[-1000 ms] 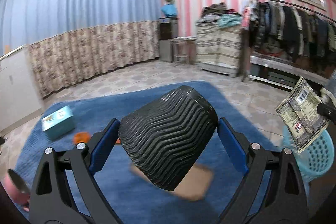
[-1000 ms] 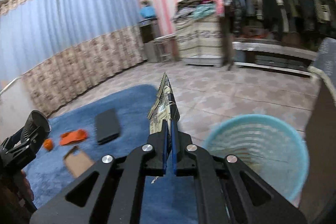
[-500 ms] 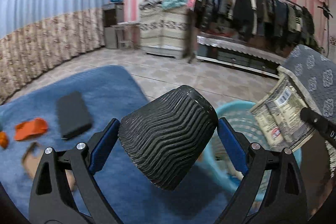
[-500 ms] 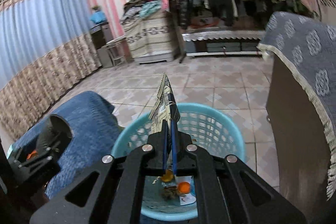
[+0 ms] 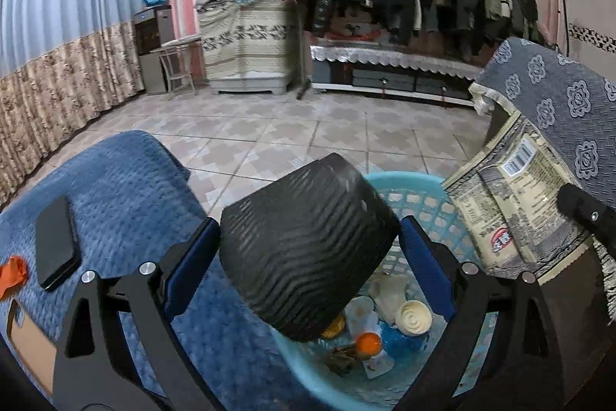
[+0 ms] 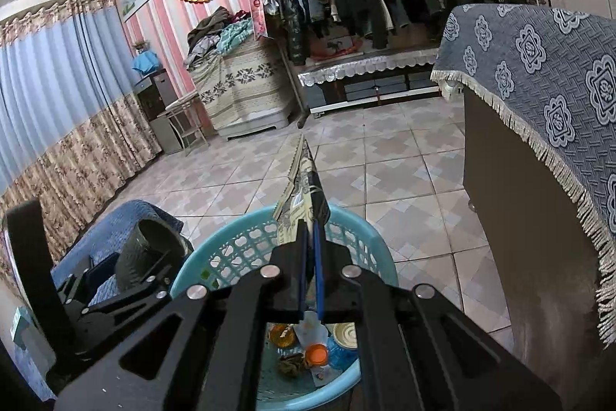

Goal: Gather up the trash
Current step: 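Carry cup and wrapper over the teal basket and open both tools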

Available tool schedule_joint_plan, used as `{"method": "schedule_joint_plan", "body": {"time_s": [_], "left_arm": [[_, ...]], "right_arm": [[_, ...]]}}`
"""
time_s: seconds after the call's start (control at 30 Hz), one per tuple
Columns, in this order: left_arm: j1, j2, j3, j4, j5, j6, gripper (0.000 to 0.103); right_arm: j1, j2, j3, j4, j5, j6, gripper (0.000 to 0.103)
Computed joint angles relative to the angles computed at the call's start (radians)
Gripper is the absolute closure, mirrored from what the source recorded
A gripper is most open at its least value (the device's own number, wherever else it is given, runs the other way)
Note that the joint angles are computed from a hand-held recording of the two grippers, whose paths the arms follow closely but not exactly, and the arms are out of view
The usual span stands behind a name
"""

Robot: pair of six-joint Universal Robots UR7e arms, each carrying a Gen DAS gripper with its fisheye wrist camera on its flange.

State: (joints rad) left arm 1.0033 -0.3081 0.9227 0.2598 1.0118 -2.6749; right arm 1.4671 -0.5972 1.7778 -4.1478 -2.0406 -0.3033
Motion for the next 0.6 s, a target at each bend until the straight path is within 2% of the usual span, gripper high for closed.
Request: {"method": "schedule_joint_plan", "body": {"time_s": [0.03, 0.2, 0.4, 0.6], "left_arm": [[-0.002, 0.002, -0.002, 0.0, -0.014, -0.004, 0.006], [-0.008, -0.012, 0.022, -0.033, -0.035, 0.015, 0.006], [-0.008, -0.088, 0.125, -0.126, -0.066, 0.035, 0.005], [-0.003, -0.154, 0.197, -0.167, -0.097, 0.022, 0.006]], "right_arm": [[-0.002, 0.001, -0.002, 0.004, 0.003, 0.005, 0.1], [-0.004, 0.003, -0.009, 0.03, 0.017, 0.004, 0.1], [0.0, 0.017, -0.031, 0.067, 0.026, -0.001, 0.1], [0.003, 0.035, -0.059, 0.114, 0.04, -0.007, 0.099]]}}
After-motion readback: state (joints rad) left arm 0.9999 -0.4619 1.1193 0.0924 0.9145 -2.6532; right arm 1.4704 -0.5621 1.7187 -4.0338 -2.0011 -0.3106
